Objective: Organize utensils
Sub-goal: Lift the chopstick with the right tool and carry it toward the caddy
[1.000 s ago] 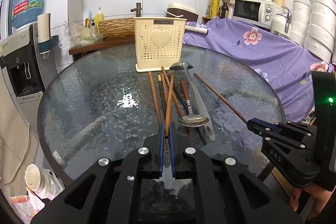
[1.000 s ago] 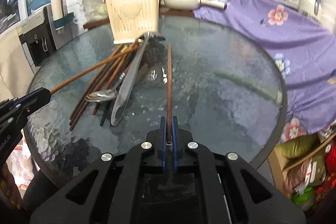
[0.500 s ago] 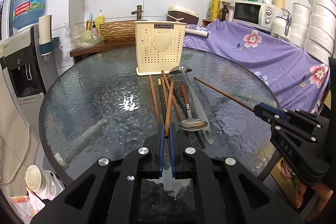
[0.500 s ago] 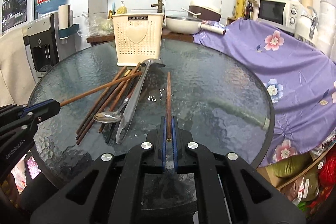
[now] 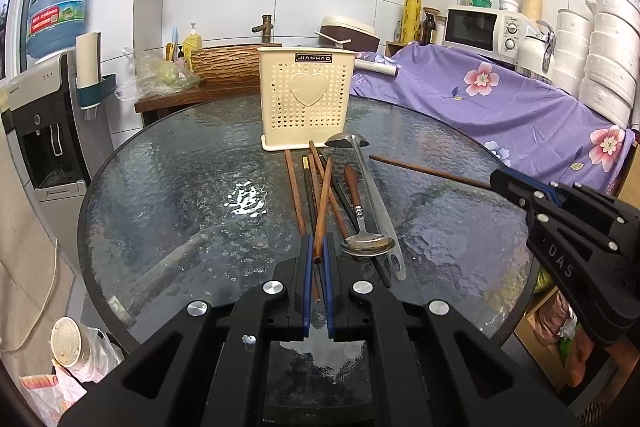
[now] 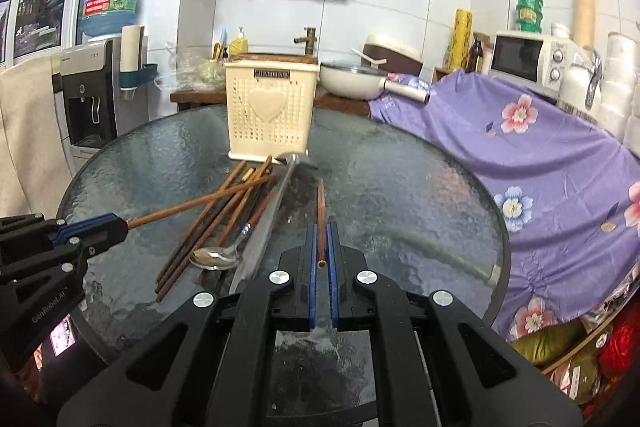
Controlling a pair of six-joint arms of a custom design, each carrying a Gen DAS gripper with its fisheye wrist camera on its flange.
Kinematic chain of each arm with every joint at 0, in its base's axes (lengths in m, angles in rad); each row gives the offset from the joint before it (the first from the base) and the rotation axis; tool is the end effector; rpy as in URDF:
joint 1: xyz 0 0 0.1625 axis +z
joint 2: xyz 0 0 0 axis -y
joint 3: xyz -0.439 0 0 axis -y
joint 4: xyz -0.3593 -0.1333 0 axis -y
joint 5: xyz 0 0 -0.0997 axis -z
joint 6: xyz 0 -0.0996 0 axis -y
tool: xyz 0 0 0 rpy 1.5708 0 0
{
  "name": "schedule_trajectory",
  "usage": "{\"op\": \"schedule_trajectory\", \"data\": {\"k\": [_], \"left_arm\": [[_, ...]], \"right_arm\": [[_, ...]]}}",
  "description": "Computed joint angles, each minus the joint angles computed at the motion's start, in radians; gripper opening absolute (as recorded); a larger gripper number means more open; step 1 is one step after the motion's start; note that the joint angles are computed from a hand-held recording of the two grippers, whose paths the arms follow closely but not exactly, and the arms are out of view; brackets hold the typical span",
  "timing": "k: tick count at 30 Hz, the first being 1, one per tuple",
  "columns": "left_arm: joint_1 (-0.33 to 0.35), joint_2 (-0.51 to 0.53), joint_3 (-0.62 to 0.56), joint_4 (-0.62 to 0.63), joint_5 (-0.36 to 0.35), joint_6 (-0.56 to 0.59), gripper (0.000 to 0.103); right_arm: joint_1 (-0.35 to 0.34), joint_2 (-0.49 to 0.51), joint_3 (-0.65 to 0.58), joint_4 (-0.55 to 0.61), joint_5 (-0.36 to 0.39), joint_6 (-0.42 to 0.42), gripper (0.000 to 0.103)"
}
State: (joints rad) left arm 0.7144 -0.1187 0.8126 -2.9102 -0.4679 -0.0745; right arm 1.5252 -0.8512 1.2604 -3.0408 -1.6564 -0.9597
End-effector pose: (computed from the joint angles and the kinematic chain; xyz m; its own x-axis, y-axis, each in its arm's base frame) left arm -0.4730 -0.7043 0.0088 -0.7441 -0.0500 -0.6662 0.5496 0.5211 -0.6530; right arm 0.0903 -0.7592 0.3883 -0.5873 -0.3306 0.7387 -0.7996 0.3780 -0.4666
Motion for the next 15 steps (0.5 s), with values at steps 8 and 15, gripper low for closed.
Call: {"op": "schedule_trajectory", "data": {"k": [8,15], "left_arm": [[-0.001,0.006,-0.019,-0.014,0.001,0.028,0.005],[-0.005,0.008,-0.039,-0.031,0.006,0.066,0.005]], "right_arm": [[0.013,0.008,-0.024,-0.020,0.046,-0.014,0.005],[0.024,0.018,-0.056,-0.019,0.076,-0.028,0.005]]}}
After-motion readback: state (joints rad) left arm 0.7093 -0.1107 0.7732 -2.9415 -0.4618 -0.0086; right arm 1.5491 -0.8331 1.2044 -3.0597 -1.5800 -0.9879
